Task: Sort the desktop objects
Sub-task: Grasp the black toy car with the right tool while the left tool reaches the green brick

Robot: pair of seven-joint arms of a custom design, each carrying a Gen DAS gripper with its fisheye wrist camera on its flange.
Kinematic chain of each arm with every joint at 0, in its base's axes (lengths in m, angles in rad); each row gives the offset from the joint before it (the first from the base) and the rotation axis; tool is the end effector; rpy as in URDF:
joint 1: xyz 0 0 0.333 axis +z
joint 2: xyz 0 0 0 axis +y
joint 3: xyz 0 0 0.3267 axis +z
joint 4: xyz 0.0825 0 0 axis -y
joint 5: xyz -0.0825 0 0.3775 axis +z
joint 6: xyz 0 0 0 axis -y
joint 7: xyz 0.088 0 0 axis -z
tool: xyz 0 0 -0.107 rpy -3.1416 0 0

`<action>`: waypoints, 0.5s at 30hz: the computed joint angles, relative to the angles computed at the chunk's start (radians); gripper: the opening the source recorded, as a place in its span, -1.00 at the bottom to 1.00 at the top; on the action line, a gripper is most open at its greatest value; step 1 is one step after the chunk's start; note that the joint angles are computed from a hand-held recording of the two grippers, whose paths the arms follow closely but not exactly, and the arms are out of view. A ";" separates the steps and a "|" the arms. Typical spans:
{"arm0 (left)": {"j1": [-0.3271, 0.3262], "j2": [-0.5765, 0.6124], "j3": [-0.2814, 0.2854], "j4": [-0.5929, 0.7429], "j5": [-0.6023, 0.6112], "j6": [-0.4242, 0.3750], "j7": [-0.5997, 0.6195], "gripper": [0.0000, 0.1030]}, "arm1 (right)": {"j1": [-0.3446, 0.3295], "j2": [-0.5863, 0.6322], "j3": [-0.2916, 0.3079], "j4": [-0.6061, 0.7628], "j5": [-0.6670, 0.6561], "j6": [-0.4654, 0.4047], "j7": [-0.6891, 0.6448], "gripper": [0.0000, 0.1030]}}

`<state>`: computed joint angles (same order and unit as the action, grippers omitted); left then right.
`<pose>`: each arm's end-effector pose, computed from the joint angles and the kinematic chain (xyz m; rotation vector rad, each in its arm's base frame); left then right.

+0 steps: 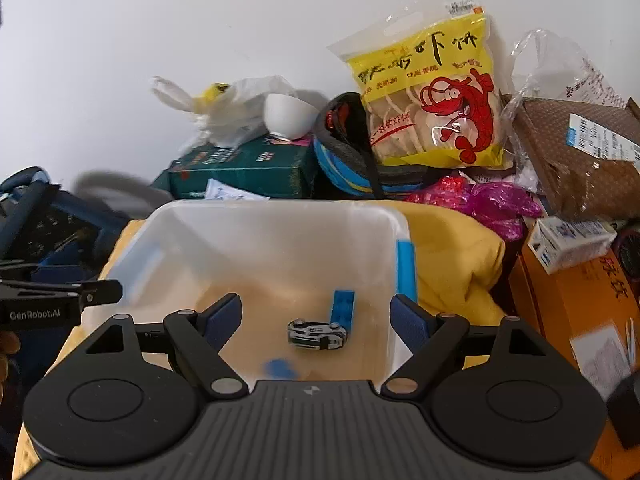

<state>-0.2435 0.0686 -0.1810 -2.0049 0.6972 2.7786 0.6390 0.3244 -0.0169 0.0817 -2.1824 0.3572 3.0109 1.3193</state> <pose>0.5419 -0.2734 0.5112 -1.7179 1.8166 -0.8191 0.5353 0.2025 0.5089 -1.8989 1.3647 -0.4937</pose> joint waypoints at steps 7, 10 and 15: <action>0.030 -0.184 -0.058 -0.293 0.062 0.121 -0.118 0.25 | 0.109 -0.186 -0.054 -0.293 0.264 0.079 -0.239 0.59; 0.049 -0.244 -0.113 -0.391 0.056 0.105 -0.198 0.25 | 0.150 -0.242 -0.074 -0.406 0.230 0.083 -0.227 0.52; 0.044 -0.273 -0.180 -0.479 0.043 0.088 -0.224 0.21 | 0.167 -0.285 -0.072 -0.514 0.152 0.040 -0.127 0.35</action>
